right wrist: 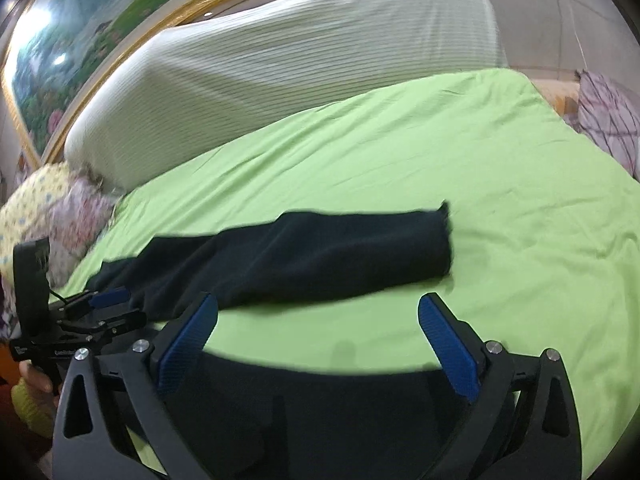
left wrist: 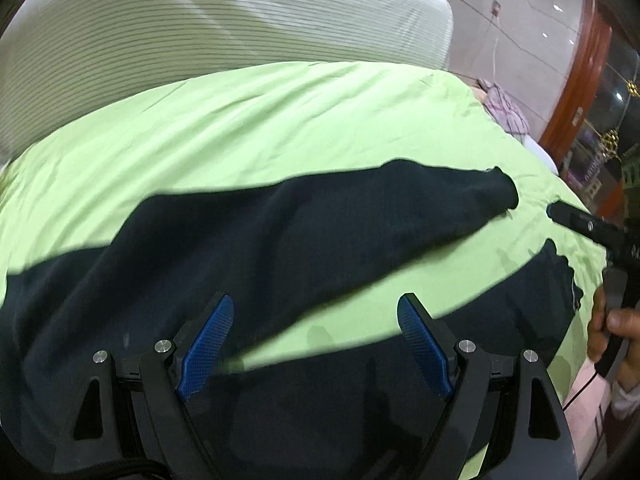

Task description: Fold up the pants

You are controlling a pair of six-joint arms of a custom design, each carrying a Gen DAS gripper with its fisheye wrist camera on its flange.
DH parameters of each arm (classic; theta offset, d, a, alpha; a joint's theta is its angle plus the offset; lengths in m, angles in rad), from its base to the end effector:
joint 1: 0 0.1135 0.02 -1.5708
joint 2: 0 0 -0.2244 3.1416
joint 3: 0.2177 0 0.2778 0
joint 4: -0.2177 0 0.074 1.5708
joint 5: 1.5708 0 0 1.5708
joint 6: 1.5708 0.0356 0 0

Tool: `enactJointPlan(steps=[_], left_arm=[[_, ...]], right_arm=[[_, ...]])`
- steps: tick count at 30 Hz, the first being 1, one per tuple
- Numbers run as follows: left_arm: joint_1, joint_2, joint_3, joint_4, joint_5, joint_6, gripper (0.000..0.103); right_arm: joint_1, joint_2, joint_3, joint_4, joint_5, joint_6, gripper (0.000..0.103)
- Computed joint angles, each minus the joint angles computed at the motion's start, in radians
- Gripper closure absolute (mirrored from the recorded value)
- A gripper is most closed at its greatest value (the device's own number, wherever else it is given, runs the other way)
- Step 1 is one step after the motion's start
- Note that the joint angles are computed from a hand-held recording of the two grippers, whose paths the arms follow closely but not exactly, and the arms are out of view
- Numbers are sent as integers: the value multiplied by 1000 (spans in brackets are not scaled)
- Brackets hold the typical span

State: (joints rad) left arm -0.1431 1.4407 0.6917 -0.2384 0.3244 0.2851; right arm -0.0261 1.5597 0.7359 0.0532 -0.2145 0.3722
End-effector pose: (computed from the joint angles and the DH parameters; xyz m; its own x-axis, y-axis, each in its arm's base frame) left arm 0.2852 -0.0526 0.1053 -0.7058 0.3710 -0.6034 0.5288 0.8428 -0.1003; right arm 0.3240 -0.0009 0.1039 -0.6949 0.3736 -0.6144 0.1348 0.9070 0.3990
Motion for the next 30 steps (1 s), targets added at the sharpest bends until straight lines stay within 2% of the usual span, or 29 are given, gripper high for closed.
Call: enactJointPlan(steps=[4, 8, 11, 15, 19, 23, 25, 28, 30], left_arm=[[-17, 167, 195, -41, 20, 28, 18], [-53, 326, 378, -72, -13, 66, 18], [-77, 437, 516, -123, -23, 112, 18], [-102, 525, 627, -165, -14, 155, 18], [-122, 685, 834, -289, -2, 181, 18], [-143, 817, 991, -363, -32, 221, 18], [-144, 902, 1102, -443, -35, 234, 19], [-141, 1045, 1312, -634, 2, 264, 22], [-141, 1058, 1328, -651, 13, 279, 23]], right_arm=[[-84, 130, 158, -91, -62, -19, 9], [-131, 262, 316, -187, -85, -68, 14], [-158, 334, 389, -218, -117, -74, 18], [-167, 405, 464, -275, -130, -104, 20], [-182, 466, 511, -287, -175, -101, 20], [-194, 521, 562, -308, -200, -100, 20], [-203, 543, 579, -316, -221, -104, 20], [-214, 576, 599, -308, -281, -108, 20], [-219, 599, 624, -322, -279, -128, 25]])
